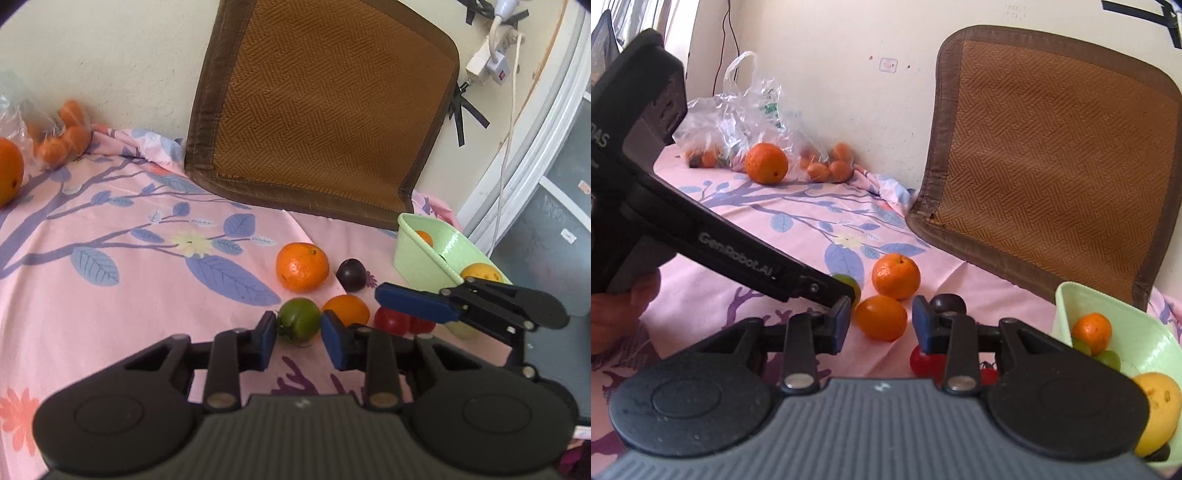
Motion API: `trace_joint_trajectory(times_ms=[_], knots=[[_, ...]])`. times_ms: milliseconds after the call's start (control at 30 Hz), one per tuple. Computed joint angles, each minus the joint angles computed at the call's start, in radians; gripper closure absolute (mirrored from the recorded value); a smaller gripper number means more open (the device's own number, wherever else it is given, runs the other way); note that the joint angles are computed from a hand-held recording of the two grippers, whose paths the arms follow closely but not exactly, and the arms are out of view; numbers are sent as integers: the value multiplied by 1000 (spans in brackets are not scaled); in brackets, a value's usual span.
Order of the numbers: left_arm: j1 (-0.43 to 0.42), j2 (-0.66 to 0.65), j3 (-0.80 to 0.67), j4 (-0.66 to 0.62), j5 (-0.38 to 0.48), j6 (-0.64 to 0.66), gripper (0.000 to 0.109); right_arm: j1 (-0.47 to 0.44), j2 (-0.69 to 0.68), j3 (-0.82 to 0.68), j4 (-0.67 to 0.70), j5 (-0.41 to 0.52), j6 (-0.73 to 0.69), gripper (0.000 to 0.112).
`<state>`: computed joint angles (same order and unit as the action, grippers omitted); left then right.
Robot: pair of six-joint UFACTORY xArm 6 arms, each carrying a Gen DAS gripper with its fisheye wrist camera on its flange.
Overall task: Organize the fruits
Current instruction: 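Grasp a green tomato with the left tool while the right tool grasps an orange tomato, then release the green tomato and orange tomato into the green dish with both tools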
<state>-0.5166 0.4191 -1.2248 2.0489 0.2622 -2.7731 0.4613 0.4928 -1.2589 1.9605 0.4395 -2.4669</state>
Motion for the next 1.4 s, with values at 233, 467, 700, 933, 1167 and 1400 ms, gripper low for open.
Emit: trace_joint_trajectory(times_ms=[233,467,700,933,1167,1400], knots=[[-20,-33,37,-32,18,8,82,-21,-83,104,117,34,-97,77],[-168,-86,65,-10,78,45,82,-185,-314,423,218,152,-162,77],[-280,47,-94,-189,46,366,82,-311,-420,597,353,139,-249,77],[-329,148,-195,-442,68,682,76,-350,-408,616,341,166,-222,74],[-368,127,-183,-539,158,769,58,-364,-428,648,360,199,-267,72],[-370,167,-234,-617,143,863,58,-377,-436,662,361,218,-294,72]])
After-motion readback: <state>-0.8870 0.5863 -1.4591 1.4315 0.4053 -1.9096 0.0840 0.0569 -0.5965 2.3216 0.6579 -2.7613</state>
